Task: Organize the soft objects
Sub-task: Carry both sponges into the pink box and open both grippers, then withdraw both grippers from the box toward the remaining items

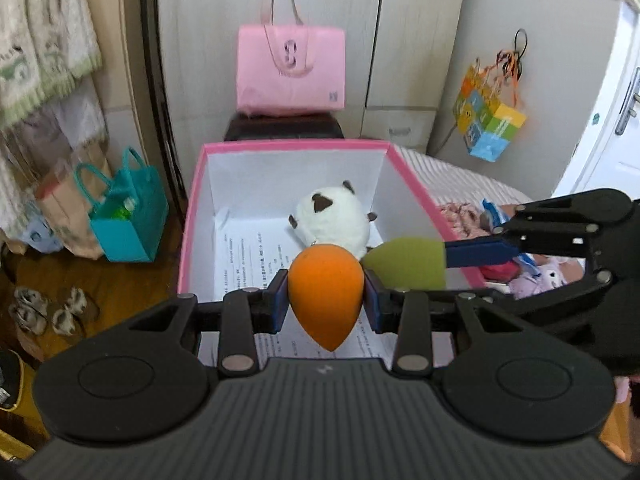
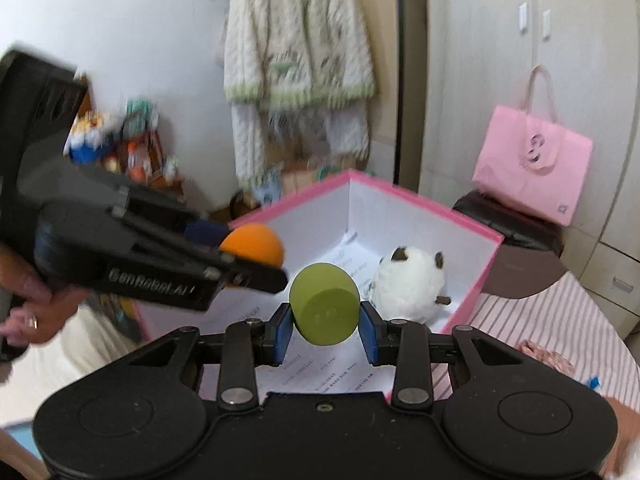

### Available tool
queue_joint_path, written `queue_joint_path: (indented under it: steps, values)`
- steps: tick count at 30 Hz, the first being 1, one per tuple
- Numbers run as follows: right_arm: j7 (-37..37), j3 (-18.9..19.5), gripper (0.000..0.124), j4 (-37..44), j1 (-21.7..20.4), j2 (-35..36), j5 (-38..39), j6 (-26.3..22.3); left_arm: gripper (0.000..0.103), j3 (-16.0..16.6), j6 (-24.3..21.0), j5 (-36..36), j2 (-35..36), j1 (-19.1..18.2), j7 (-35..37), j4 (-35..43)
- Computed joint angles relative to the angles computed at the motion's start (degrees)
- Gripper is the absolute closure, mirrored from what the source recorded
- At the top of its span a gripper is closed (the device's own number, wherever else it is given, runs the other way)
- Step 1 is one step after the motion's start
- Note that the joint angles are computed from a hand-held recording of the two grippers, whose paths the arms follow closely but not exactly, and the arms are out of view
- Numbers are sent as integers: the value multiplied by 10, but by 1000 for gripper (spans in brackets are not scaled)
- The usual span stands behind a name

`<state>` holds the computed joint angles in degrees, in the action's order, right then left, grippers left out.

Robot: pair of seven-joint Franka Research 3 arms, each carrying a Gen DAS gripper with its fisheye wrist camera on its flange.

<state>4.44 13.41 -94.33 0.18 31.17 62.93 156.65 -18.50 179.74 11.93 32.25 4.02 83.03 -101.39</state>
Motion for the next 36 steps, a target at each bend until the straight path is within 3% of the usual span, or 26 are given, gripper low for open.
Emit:
queue_joint_path:
  steps: [3,8,14,16,18,20,21,23,24,25,27,29,32,36]
  values:
    - [82,-39,84,54,36,42,-101,-18,66,10,-33,5,33,-11,10,49]
    - [170,-59,84,130,55,98,-217,-49,66,48,-102,1,63,-53,1,110]
    - [216,-49,83,140,55,110,-284,-42,66,85,-157,2,83,-87,-24,160]
    - [221,-48,83,144,58,116,-303,-32,60,97,-158,9,88,-95,-36,168]
    - [227,-45,81,156,58,125,-317,-31,54,109,-145,20,87,-103,-50,163]
    - [221,-35,77,147,52,123,-318,-11,43,86,-121,14,79,-82,-34,146]
    - [214,-27,75,136,45,117,-313,-1,33,91,-104,16,72,-84,-42,133]
    - [204,-8,73,120,26,106,-294,-1,32,102,-57,29,50,-88,-53,93]
    - [189,10,73,105,7,94,-271,-5,31,82,-34,27,41,-70,-42,72]
    - [172,25,73,93,-8,85,-248,-7,31,42,-14,20,30,-34,-24,45]
    - [129,49,73,60,-36,60,-197,-11,31,9,12,9,10,-3,-18,5]
    - [92,58,73,22,-53,31,-148,-14,31,26,55,16,-18,-10,-28,-40]
    - [41,67,73,-29,-74,-12,-75,-18,31,115,100,30,-62,-82,-57,-94]
    - [-11,62,73,-83,-87,-62,1,-34,31,128,120,54,-105,-89,-67,-149]
